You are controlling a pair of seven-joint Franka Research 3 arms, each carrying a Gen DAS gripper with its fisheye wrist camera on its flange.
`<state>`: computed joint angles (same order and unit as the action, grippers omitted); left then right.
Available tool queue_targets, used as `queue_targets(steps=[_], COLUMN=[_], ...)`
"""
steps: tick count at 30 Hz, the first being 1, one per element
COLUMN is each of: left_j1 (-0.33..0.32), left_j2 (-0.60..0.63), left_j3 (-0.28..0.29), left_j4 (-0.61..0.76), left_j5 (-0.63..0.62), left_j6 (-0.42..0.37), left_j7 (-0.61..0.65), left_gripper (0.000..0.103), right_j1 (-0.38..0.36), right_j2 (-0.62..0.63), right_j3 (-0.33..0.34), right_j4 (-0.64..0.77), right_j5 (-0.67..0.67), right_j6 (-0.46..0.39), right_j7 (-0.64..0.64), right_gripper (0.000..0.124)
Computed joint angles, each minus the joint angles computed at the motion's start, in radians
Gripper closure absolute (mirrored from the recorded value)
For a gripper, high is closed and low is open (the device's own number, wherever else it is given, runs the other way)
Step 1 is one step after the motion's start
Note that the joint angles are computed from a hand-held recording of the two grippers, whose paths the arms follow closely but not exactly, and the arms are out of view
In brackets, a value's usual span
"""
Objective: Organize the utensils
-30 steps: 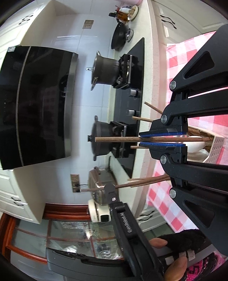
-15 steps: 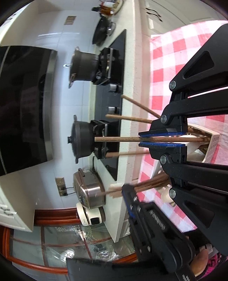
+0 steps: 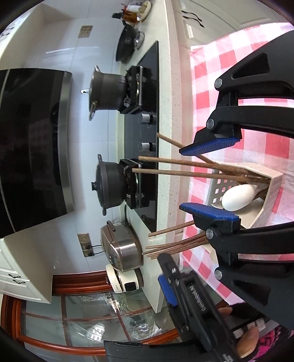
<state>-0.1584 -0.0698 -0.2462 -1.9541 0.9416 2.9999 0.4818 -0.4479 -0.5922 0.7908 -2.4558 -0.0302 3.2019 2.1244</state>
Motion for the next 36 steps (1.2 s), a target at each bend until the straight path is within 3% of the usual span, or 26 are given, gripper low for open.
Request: queue_targets(steps=[2, 5, 9, 12, 15, 20, 25, 36], left_j1=[0.028, 0.062, 0.131, 0.156, 0.157, 0.133, 0.119, 0.062], left_j2=[-0.048, -0.117, -0.233, -0.321, -0.402, -0.503, -0.584, -0.692], left_j3=[-0.01, -0.03, -0.082, -0.097, -0.092, -0.071, -0.063, -0.049], left_j4=[-0.026, -0.062, -0.11, -0.145, -0.194, -0.282, -0.391, -0.61], left_j5=[0.115, 0.199, 0.357, 0.41, 0.361, 0.233, 0.149, -0.037], left_j6=[-0.004, -0.013, -0.019, -0.004, 0.016, 0.033, 0.055, 0.085], left_j7=[-0.116, -0.187, -0.329, -0.368, -0.327, -0.217, -0.132, -0.011], left_gripper=[0.03, 0.021, 0.005, 0.005, 0.005, 0.005, 0.005, 0.005], right_j1=[0.023, 0.061, 0.121, 0.139, 0.161, 0.183, 0.186, 0.267], right_j2=[-0.032, -0.087, -0.17, -0.236, -0.296, -0.38, -0.481, -0.566], right_j3=[-0.022, -0.053, -0.096, -0.105, -0.112, -0.1, -0.052, 0.0], right_j4=[-0.021, -0.052, -0.084, -0.097, -0.109, -0.144, -0.196, -0.292], right_j5=[0.008, 0.024, 0.046, 0.055, 0.061, 0.078, 0.082, 0.029], right_j6=[0.004, 0.005, 0.0, -0.013, -0.028, -0.045, -0.091, -0.174], right_j7=[0.002, 0.001, -0.007, -0.013, -0.012, 0.017, 0.09, 0.254], right_gripper=[0.081, 0.081, 0.071, 0.061, 0.049, 0.039, 0.039, 0.039])
